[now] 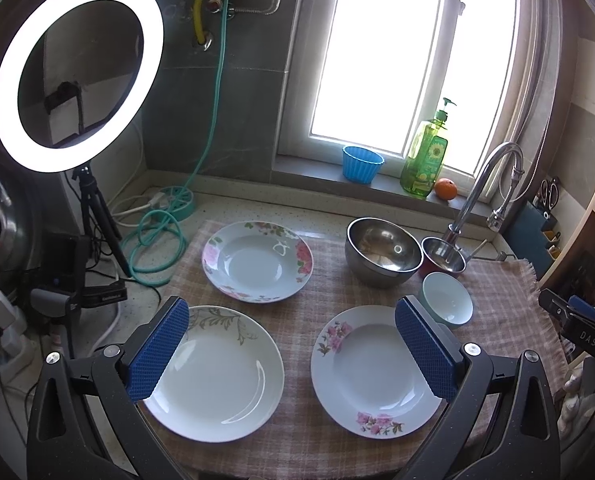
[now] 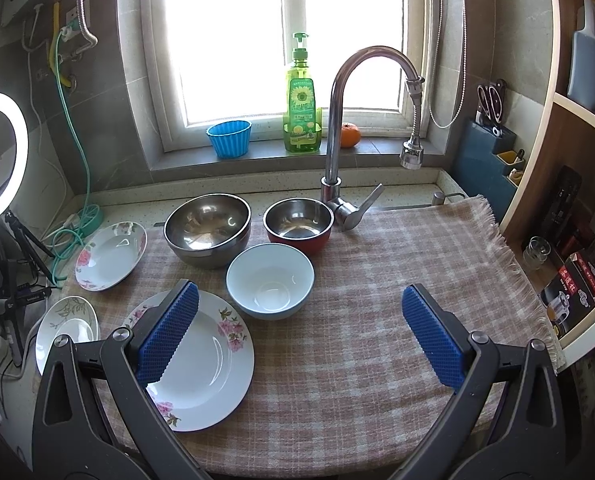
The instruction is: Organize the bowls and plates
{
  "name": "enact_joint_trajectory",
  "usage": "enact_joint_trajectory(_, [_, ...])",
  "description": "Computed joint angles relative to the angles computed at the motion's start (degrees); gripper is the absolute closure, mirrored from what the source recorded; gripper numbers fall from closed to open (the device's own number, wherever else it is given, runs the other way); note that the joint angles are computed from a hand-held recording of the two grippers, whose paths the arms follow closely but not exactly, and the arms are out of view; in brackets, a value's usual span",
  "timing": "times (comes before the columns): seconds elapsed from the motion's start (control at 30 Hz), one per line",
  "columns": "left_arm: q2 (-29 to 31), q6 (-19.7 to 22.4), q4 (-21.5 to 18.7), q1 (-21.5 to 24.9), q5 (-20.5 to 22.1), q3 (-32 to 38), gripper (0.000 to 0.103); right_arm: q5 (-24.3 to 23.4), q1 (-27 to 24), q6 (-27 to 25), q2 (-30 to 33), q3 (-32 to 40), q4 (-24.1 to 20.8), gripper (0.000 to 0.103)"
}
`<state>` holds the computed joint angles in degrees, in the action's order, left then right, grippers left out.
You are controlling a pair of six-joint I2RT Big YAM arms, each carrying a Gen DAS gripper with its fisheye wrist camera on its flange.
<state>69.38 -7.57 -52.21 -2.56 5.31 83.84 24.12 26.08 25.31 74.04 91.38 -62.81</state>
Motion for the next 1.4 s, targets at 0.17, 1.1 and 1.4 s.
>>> enact_joint_trajectory(0.17, [0.1,-0.1,0.0,-0.1,-0.1,0.1,0.001,-0.1,-0.1,-0.1,0.2,0.2,0.1,0.0])
enact_joint_trajectory(1.1, [0.3,-0.1,0.1,-0.1,0.1,0.0,0.001,-0.2,-0.1,0.0,0.8,0.1,0.5,0.0])
enact_joint_trajectory(1.4, [0.9,-0.1,0.0,0.1,0.7,-0.3,0.001,-0.3,-0.1,-0.1,0.9,0.0,0.6,0.0])
